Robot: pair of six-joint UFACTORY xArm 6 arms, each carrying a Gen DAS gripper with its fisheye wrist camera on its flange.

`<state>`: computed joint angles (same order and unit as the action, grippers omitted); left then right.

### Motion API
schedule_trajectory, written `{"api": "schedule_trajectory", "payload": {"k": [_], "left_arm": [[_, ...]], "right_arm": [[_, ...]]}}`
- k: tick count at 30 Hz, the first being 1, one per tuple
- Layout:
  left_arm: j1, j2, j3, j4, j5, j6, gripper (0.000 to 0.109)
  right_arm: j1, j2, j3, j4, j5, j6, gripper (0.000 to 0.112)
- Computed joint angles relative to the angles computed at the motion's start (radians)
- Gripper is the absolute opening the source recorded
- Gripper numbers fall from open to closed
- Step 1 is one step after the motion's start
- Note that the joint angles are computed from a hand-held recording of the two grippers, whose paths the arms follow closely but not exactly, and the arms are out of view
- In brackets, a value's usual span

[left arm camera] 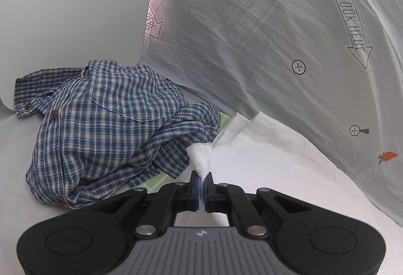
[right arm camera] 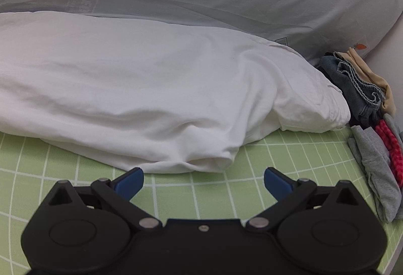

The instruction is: Fold clothes

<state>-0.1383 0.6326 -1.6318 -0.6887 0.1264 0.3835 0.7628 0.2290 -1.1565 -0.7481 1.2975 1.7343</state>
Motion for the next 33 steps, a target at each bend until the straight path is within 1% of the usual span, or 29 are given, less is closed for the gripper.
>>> {"api": "schedule_trajectory", "payload": {"k": [2,4,8,11,12,14,16,17,19,23,24,26,27,29,30,32,33], "left_arm": [[0.015,0.016,0.004,0.068,0.021,-0.103,0.005],[0.032,0.026,0.02,0.107,0.048,-0.205,0.006],[0.029,0.017,0.076,0.147,0.011,-0.204,0.007],[0.031,0.019,0.078,0.198,0.006,-0.251,0.008],[0.032,0.021,0.071,0.182,0.015,-0.238,0.008],[0.035,0.026,0.058,0.151,0.031,-0.212,0.009],[0.036,0.025,0.058,0.112,0.034,-0.165,0.01],[0.035,0.025,0.059,0.106,0.03,-0.154,0.01],[0.034,0.025,0.061,0.104,0.024,-0.142,0.01],[0.042,0.026,0.05,0.213,0.054,-0.224,0.011],[0.046,0.026,0.044,0.249,0.067,-0.256,0.011],[0.053,0.026,0.031,0.341,0.096,-0.366,0.017],[0.056,0.021,0.031,0.364,0.102,-0.421,0.018],[0.057,0.008,0.041,0.332,0.1,-0.438,0.022],[0.055,0.001,0.046,0.339,0.102,-0.445,0.025],[0.051,-0.011,0.055,0.354,0.106,-0.462,0.034],[0.048,-0.023,0.068,0.375,0.103,-0.475,0.035]], "right_arm": [[-0.007,0.008,-0.001,0.002,0.016,-0.014,0.103],[-0.016,0.01,0.003,-0.003,0.025,-0.024,0.103],[-0.03,-0.014,0.035,-0.039,0.018,-0.031,0.103],[-0.055,-0.025,0.064,-0.038,-0.03,-0.091,0.103],[-0.053,-0.031,0.07,-0.049,-0.028,-0.096,0.103],[-0.04,-0.02,0.049,-0.051,0.038,-0.116,0.103],[-0.033,-0.024,0.046,-0.034,0.114,-0.096,0.103],[-0.034,-0.035,0.057,-0.028,0.132,-0.084,0.103],[-0.05,-0.099,0.122,-0.001,0.07,-0.02,0.103],[-0.034,-0.137,0.147,0.038,0.065,-0.023,0.103],[-0.024,-0.169,0.173,0.032,0.053,0.018,0.102],[-0.002,-0.231,0.225,0.017,0.033,0.104,0.102],[0.006,-0.273,0.265,-0.006,0.028,0.191,0.102],[0.024,-0.355,0.338,-0.051,0.029,0.361,0.103],[0.017,-0.39,0.371,-0.06,0.018,0.416,0.103],[-0.019,-0.459,0.445,-0.078,-0.022,0.524,0.103],[-0.043,-0.489,0.484,-0.099,-0.049,0.571,0.103]]}}
